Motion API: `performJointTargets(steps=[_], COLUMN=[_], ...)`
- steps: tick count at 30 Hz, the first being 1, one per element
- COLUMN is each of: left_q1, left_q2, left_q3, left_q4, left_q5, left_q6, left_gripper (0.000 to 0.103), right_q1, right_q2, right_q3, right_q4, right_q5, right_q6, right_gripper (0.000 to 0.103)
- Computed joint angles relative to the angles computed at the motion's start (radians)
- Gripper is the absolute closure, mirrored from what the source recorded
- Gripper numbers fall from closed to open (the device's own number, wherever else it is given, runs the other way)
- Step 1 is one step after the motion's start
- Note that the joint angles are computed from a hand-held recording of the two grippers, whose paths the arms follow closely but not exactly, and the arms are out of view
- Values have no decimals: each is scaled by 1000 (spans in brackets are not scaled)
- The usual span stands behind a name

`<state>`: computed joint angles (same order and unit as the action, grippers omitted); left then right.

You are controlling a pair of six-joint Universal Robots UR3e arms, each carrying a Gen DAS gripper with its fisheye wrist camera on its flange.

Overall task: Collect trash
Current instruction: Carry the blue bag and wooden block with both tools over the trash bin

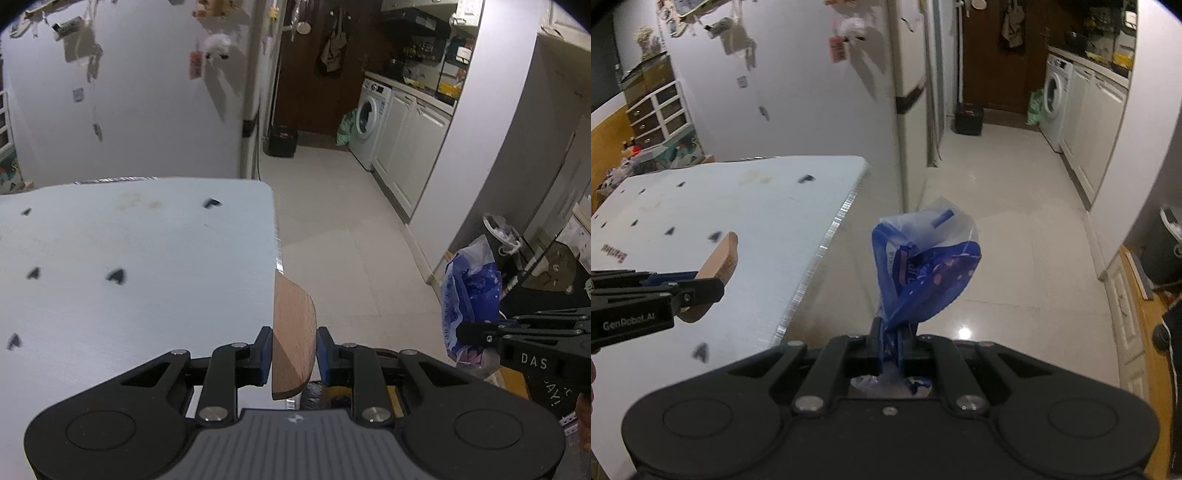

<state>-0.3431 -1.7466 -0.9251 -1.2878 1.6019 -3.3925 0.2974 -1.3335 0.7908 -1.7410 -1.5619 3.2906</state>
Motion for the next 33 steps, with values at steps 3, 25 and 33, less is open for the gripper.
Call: performJointTargets(steps=[3, 25, 33], left_q1=[-56, -204, -206], left_q2=[-75, -624, -745], left_q3=[64, 656, 740], left_q4=[-12, -300, -376], left_q5=[20, -57, -92], left_q6=[-47, -150, -149], left_gripper=[77, 77, 77], right_q1=[-78, -473, -460], right_q2=[-87, -342, -240], right_q3=[138, 710, 789], right_q4=[-28, -92, -162], right_q5=[43, 236, 241], right_q6=[-45, -236, -206], right_gripper=[96, 95, 93])
